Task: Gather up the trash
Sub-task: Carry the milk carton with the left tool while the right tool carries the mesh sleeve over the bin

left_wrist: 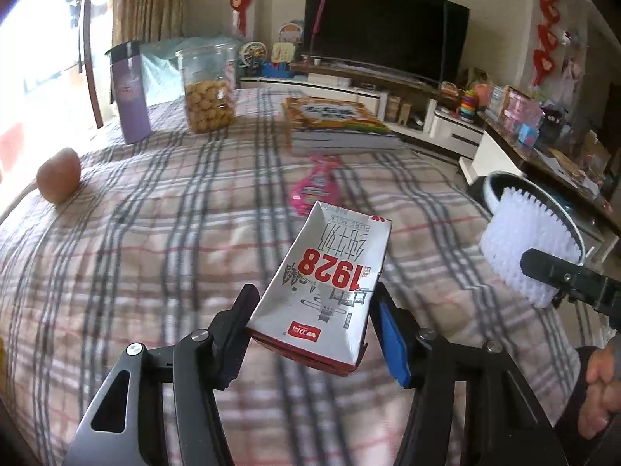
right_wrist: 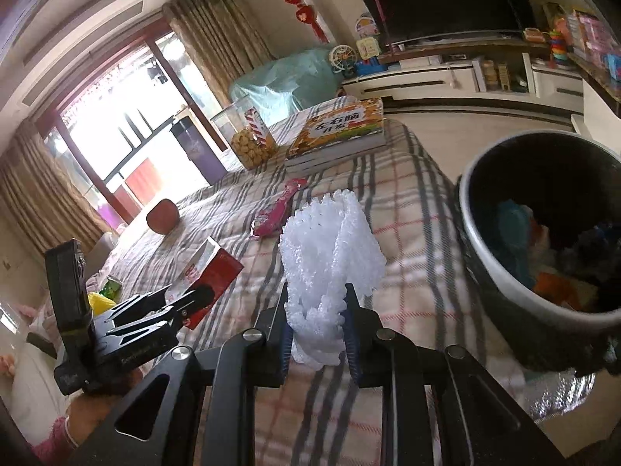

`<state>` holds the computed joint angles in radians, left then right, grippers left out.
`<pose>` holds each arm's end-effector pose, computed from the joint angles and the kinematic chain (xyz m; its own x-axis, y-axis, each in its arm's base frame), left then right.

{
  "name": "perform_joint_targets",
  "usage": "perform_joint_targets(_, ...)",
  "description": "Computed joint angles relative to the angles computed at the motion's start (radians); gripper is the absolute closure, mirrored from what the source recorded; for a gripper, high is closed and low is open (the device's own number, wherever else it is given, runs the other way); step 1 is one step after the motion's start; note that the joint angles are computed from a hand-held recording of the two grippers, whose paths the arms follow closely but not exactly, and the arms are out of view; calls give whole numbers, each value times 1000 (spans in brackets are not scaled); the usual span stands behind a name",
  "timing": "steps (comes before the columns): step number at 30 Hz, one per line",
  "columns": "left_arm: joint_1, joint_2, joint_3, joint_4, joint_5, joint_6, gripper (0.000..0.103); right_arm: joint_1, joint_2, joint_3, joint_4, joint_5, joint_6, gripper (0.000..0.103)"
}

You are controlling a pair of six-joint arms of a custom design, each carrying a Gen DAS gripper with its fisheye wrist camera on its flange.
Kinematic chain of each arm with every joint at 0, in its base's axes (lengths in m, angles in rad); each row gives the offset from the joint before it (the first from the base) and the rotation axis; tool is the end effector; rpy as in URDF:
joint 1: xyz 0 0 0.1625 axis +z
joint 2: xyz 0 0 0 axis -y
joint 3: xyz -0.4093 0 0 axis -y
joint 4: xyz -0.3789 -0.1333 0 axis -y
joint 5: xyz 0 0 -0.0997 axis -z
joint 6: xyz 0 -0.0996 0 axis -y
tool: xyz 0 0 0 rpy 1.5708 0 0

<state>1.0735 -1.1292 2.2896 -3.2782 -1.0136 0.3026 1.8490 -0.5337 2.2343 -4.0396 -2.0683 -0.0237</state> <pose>-0.0537 -0.4888 0.1648 -0.7159 0.3794 -0.5861 0.6503 0.6679 -0.3619 0.2022 -0.3955 0.0013 -0.9311 0.0611 0.3596 -0.2196 0.6931 -0.6865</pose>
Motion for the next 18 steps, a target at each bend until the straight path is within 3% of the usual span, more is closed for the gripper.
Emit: perform_joint_targets(18, -116, 13, 45, -2, -18, -42, 46, 27, -54, 126, -158, -64, -1, 80)
